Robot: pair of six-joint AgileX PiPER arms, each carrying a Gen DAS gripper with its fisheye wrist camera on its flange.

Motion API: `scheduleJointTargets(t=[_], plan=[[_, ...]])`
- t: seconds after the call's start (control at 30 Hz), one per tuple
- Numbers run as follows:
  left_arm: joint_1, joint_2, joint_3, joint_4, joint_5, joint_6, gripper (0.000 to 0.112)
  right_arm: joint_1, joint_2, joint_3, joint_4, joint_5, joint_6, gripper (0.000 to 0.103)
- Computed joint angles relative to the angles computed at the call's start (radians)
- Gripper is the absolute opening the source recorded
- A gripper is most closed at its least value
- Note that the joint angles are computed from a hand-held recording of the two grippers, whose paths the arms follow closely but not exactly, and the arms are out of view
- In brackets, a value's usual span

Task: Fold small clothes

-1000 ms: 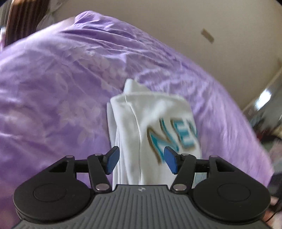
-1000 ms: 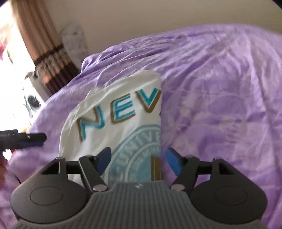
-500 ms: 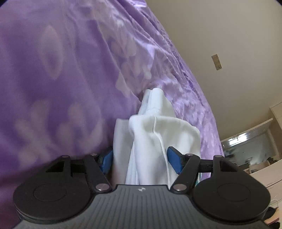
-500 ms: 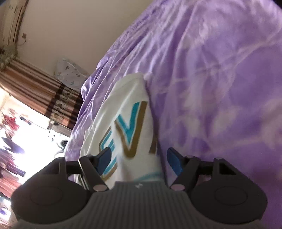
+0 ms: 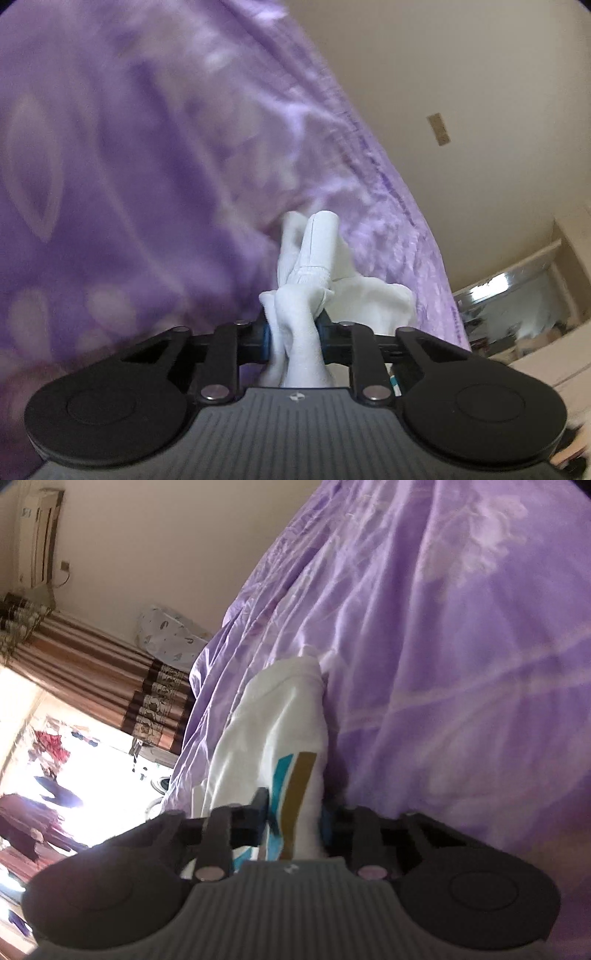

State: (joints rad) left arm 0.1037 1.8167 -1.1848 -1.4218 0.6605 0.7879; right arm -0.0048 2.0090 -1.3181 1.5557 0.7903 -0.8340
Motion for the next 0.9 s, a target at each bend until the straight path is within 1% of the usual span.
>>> scheduleJointTargets(t=[0.03, 0.1, 0.23, 0.33, 0.37, 0.4, 0.43, 0.47, 0.53, 0.6, 0.67, 0.7, 0.8, 0.9], plan=[[-0.014, -0.03, 0.014, 0.0, -0.024, 0.017, 0.021, 0.005, -0.019, 0.006, -0.004, -0.009, -0.016, 0.013], [-0.027, -0.087, 0.038, 0.001, -0.036, 0.053, 0.02, 0.024, -0.07, 0.018, -0.032, -0.042, -0.034, 0.012], [-0.087, -0.239, 0.076, 0.122, -0.131, -0.012, 0.019, 0.055, -0.191, 0.054, -0.059, -0.085, -0.044, 0.012], [-0.117, -0.349, 0.121, 0.158, -0.172, -0.037, 0.019, 0.07, -0.295, 0.093, -0.077, -0.108, -0.035, 0.011], [-0.129, -0.396, 0.138, 0.201, -0.189, -0.08, 0.019, 0.068, -0.332, 0.118, -0.072, -0.106, -0.041, 0.011], [-0.158, -0.451, 0.155, 0.284, -0.227, -0.157, 0.019, 0.066, -0.374, 0.142, -0.069, -0.104, -0.043, 0.011], [-0.207, -0.477, 0.154, 0.384, -0.286, -0.247, 0.019, 0.063, -0.421, 0.17, -0.069, -0.101, -0.049, 0.011], [-0.26, -0.532, 0.185, 0.484, -0.358, -0.342, 0.019, 0.056, -0.466, 0.2, -0.062, -0.091, -0.063, 0.011], [-0.322, -0.623, 0.225, 0.684, -0.413, -0.542, 0.018, 0.052, -0.566, 0.254, -0.07, -0.083, -0.066, 0.011], [-0.374, -0.7, 0.244, 0.884, -0.443, -0.742, 0.018, 0.043, -0.667, 0.305, -0.091, -0.073, -0.04, 0.011], [-0.428, -0.781, 0.259, 1.084, -0.452, -0.936, 0.018, 0.039, -0.76, 0.331, -0.12, -0.065, 0.006, 0.011], [-0.456, -0.817, 0.255, 1.184, -0.435, -1.031, 0.018, 0.02, -0.809, 0.345, -0.136, -0.041, 0.027, 0.011], [-0.569, -0.903, 0.199, 1.484, -0.319, -1.322, 0.018, -0.037, -0.958, 0.357, -0.214, 0.031, 0.127, 0.011], [-0.747, -0.959, 0.157, 1.784, -0.205, -1.615, 0.018, -0.16, -1.083, 0.363, -0.258, 0.165, 0.207, 0.011]])
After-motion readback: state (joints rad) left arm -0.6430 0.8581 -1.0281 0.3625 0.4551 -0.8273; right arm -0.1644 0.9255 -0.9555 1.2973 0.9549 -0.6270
